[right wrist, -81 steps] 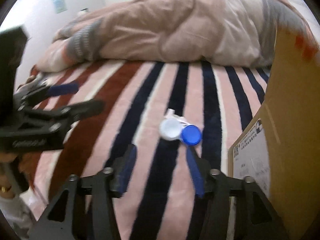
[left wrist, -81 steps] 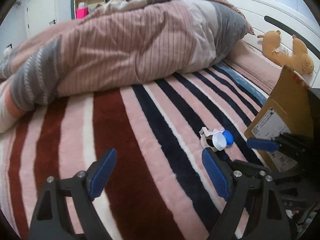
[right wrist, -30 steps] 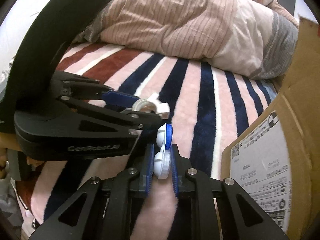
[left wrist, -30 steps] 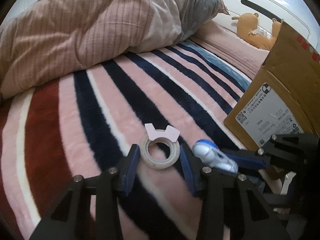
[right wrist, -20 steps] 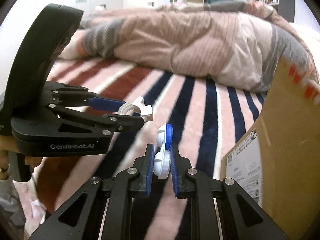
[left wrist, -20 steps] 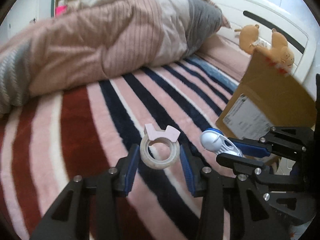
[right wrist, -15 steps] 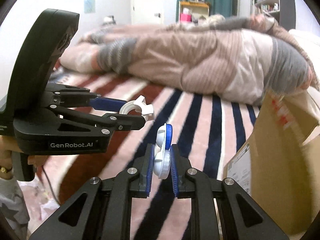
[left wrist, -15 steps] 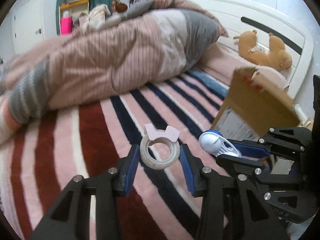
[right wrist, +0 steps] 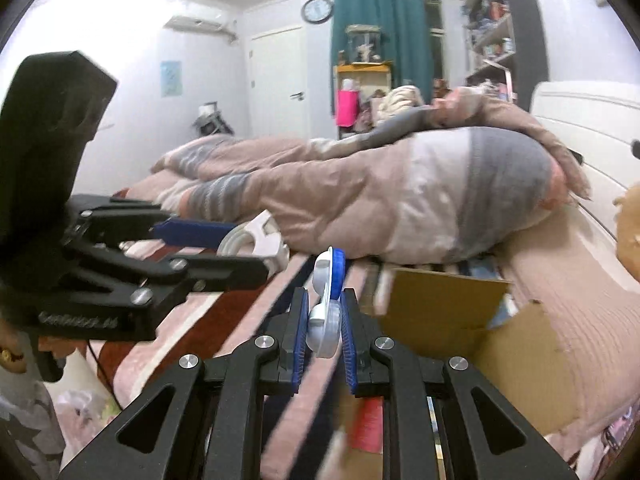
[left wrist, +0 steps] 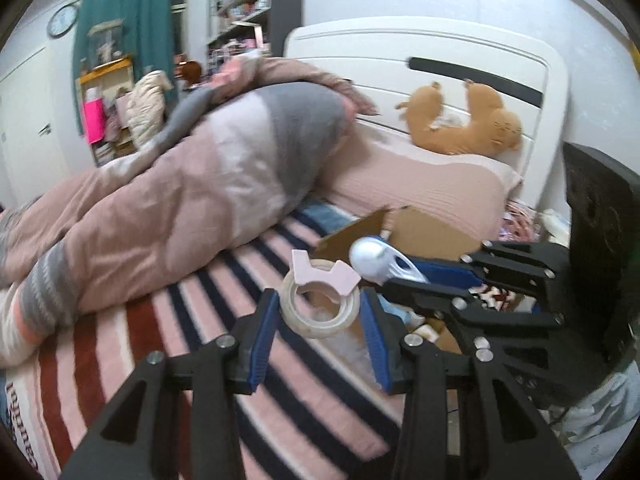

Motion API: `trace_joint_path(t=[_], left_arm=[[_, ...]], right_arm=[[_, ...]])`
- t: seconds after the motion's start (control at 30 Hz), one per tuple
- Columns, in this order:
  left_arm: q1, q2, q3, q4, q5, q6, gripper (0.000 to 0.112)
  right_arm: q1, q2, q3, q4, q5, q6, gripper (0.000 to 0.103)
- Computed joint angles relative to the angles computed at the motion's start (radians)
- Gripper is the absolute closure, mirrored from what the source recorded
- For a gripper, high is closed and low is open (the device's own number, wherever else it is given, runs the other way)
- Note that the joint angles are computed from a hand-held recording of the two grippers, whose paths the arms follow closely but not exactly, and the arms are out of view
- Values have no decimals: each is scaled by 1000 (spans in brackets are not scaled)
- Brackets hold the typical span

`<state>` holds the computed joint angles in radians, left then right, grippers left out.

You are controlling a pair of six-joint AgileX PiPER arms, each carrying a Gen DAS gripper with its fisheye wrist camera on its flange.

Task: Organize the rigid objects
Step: 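Carry the lens case and tape roll into the box and release both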

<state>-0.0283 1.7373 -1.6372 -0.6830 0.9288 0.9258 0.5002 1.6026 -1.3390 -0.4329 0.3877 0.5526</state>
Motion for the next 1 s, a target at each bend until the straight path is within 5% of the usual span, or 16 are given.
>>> trace_joint_path(t=[0.17,0.43,0.67,0.83,1.0], left_arm=[[-141,50,-68,77,0,-105,74],[-276,191,-189,225,35,-268,74],[-291,234,-210,288,30,-317,74],[-272,213,-180,263,3,-305,55],[-237,151,-107,205,-47,-280,37]], right_arm=[[-148,-79,100,258,-38,-281,92],[-340,-62,181,720,14,-811,92],[-370,-2,199,798,13,-907,92],[-375,14,179,788,25,-903,91],[-376,19,154,844,36,-969,66]])
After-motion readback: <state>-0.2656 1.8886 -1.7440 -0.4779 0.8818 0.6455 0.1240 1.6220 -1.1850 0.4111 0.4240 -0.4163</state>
